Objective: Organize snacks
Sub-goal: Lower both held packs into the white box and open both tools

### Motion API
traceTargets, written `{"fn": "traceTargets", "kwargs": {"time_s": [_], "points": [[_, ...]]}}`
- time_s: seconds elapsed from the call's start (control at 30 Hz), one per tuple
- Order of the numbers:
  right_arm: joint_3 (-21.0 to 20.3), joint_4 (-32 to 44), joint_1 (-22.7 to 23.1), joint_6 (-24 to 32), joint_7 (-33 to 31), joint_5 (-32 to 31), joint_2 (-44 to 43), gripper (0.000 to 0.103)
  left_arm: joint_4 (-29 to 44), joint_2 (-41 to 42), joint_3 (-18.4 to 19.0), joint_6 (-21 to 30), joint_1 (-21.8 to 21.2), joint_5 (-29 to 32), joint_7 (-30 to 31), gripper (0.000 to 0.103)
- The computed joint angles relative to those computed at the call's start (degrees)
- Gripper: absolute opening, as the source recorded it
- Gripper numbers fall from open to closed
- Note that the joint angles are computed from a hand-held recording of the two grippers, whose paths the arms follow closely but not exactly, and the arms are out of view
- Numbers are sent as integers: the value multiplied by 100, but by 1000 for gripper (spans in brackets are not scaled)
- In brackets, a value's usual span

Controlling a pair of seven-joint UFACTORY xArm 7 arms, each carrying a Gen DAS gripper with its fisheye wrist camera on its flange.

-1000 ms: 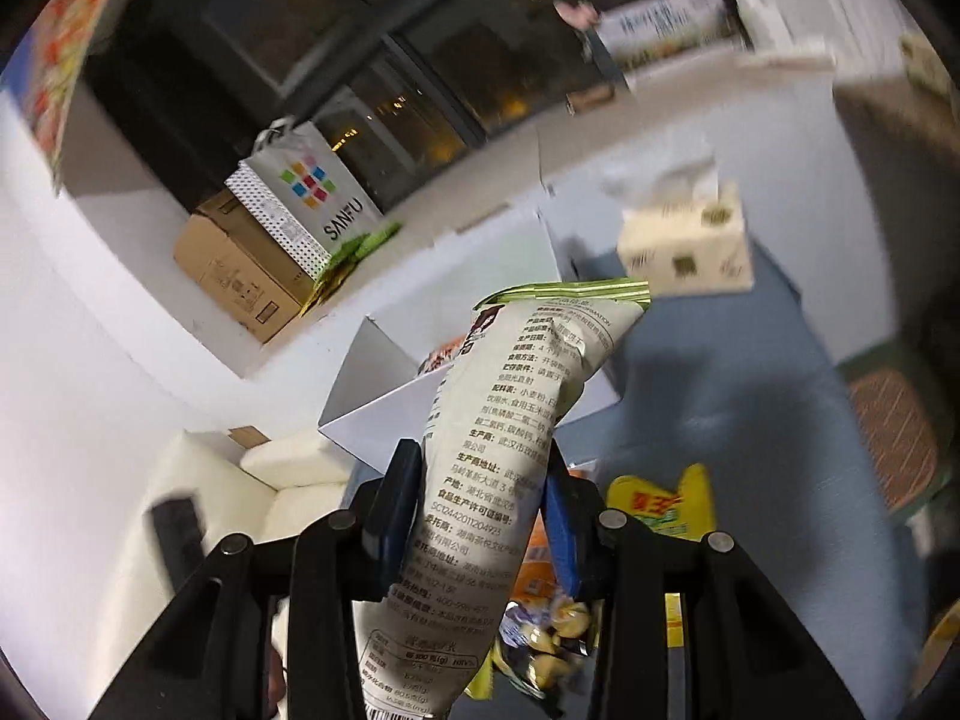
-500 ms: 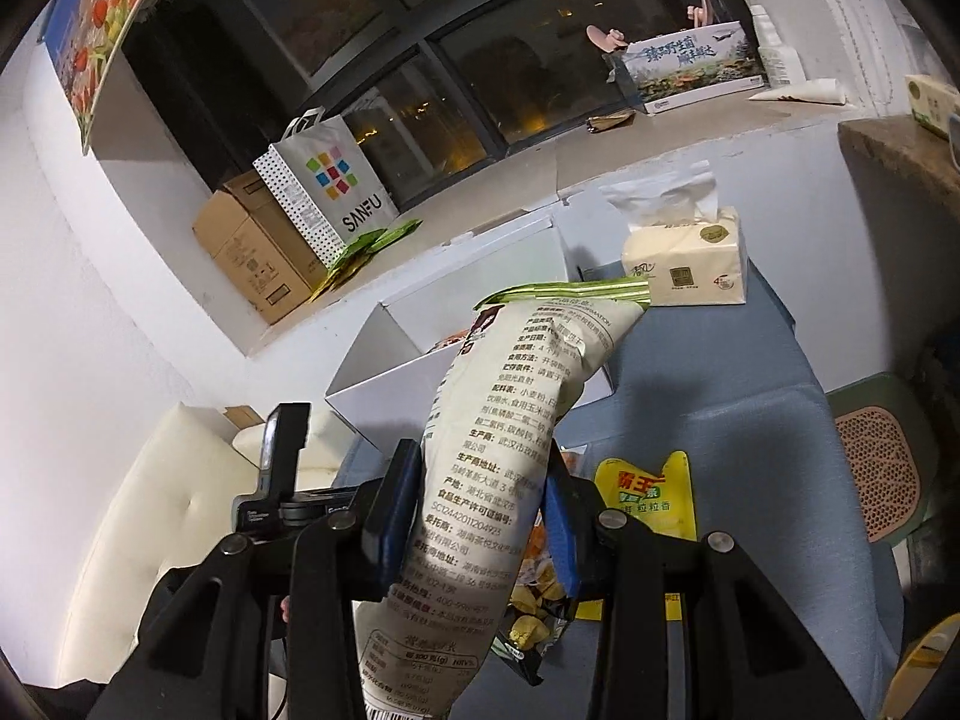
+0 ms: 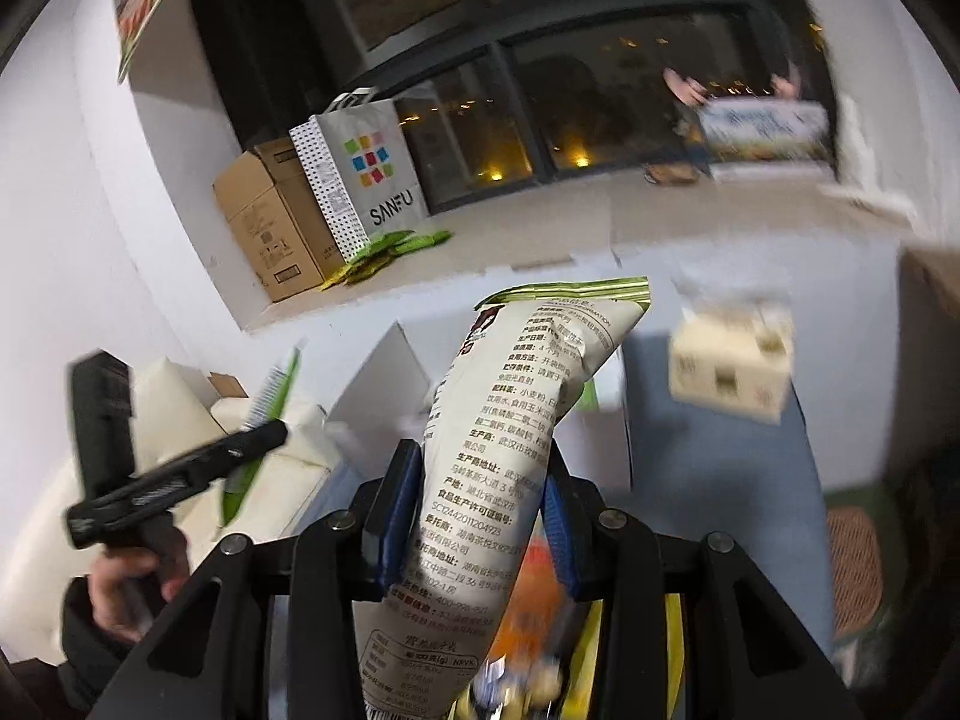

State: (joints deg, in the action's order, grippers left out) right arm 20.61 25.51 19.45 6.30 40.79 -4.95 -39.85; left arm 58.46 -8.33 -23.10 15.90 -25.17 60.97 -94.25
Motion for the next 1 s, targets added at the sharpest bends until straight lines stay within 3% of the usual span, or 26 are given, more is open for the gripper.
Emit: {"fn": "traceTargets", "kwargs": {"time_s": [0.1,0.17,0.23,0.37,0.4,0.47,0.5,0.53,0.57,0.6,0.7,0.83,0.9,1.0], "points": [[-435,895,121,84,-612,-96,1026,42,602,525,224,-4,21,-187,423,65],[-349,1745,-201,363,-908,-358,1838,42,1222,1077,367,243,-125,-419,888,65],[-316,2463,-398,738,-953,-538,2513,42,1738,1547,479,502,-257,-673,1359,65],[-547,3549,-374,1093,-989,-910,3619,42,2409,2259,666,748,-391,-1265,2204,65],[-632,3772,-295,1164,-1127,-837,3849,42,2539,2405,649,778,-363,-1552,2554,68],[-766,4141,-148,1400,-1443,-593,4209,42,2626,2573,721,917,-389,-1844,2892,83],[-823,4309,-74,1563,-1530,-552,4361,44,2660,2623,803,1029,-453,-1895,2923,102],[-904,4535,32,1788,-1377,-745,4545,50,2610,2630,882,1011,-481,-1967,2925,103],[-999,4707,146,1982,-1152,-966,4678,77,2492,2599,927,904,-465,-2104,2973,103],[-1062,4749,222,2000,-1032,-1049,4735,102,2376,2551,964,799,-466,-2229,3029,103],[-1227,4493,321,1555,-629,-1213,4661,103,2101,2414,1137,610,-547,-2486,3086,103],[-1244,4197,306,1269,-418,-1211,4433,103,1952,2223,1478,617,-911,-2356,3018,103],[-1299,3924,321,913,-44,-1553,4222,103,1825,2039,1614,632,-1102,-2113,2812,103],[-1162,3545,198,414,-395,-1159,3911,103,1590,1676,1660,768,-1299,-1300,2196,103]]}}
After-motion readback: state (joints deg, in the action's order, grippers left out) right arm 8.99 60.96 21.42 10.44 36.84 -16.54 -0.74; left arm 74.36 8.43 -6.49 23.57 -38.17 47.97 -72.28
